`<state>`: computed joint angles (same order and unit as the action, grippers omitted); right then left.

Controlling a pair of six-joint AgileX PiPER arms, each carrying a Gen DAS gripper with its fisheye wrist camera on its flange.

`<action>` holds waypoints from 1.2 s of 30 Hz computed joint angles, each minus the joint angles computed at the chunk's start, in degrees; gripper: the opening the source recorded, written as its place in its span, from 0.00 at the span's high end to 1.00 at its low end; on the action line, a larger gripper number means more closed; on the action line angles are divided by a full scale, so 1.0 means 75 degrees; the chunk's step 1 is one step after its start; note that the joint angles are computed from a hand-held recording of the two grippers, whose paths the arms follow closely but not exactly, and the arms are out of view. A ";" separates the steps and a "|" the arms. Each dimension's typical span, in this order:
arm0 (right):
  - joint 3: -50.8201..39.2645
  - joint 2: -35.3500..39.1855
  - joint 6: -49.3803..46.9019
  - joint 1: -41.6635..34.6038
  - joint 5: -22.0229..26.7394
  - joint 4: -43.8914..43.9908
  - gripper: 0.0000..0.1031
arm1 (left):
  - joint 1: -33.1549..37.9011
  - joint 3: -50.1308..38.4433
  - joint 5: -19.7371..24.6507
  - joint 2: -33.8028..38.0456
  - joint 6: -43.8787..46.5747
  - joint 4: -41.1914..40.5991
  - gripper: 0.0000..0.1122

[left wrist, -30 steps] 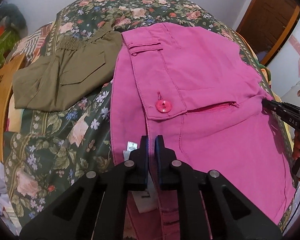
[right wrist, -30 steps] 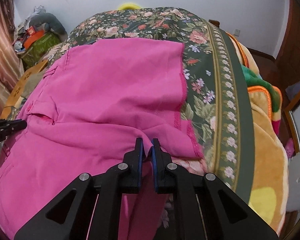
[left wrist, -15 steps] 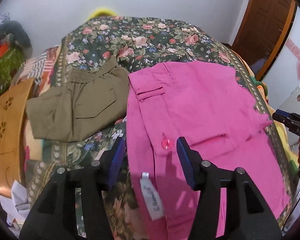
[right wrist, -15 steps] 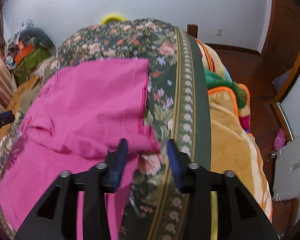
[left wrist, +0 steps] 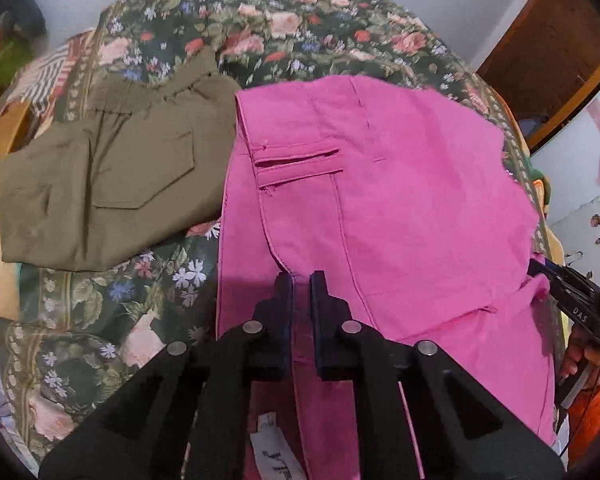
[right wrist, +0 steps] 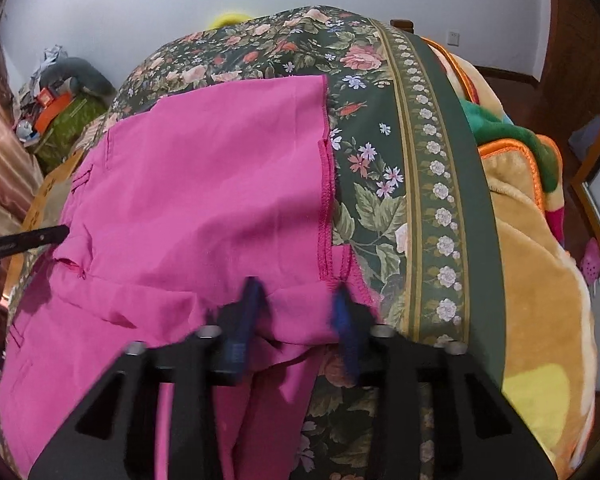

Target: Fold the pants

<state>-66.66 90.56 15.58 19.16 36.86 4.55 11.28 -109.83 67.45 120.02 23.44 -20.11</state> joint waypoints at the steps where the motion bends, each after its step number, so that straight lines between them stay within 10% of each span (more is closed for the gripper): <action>1: -0.0032 0.0011 -0.0220 0.0003 0.0029 0.0069 0.86 | -0.0015 0.0022 -0.0060 -0.0009 -0.0084 0.0018 0.93; 16: -0.0108 -0.0041 0.0398 0.0421 0.0399 -0.1270 0.94 | -0.0468 0.1906 -0.2342 -0.0977 -0.0327 0.1521 0.91; 26: -0.0204 -0.0587 0.0565 -0.0107 0.1517 -0.1862 0.88 | 0.0075 0.1518 -0.1745 -0.1328 0.0785 0.1170 0.88; 30: -0.0613 -0.0711 0.0101 -0.0415 0.1377 -0.1492 0.86 | 0.0191 0.0528 -0.1271 -0.0945 0.0716 0.0690 0.55; 36: -0.1556 -0.0039 -0.0335 -0.0566 0.0888 -0.0914 0.55 | 0.0046 -0.1958 -0.0374 0.0430 0.0012 0.0504 0.52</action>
<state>-78.33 90.27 13.07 14.91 43.52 -2.31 11.62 -124.51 64.65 123.24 23.53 -16.33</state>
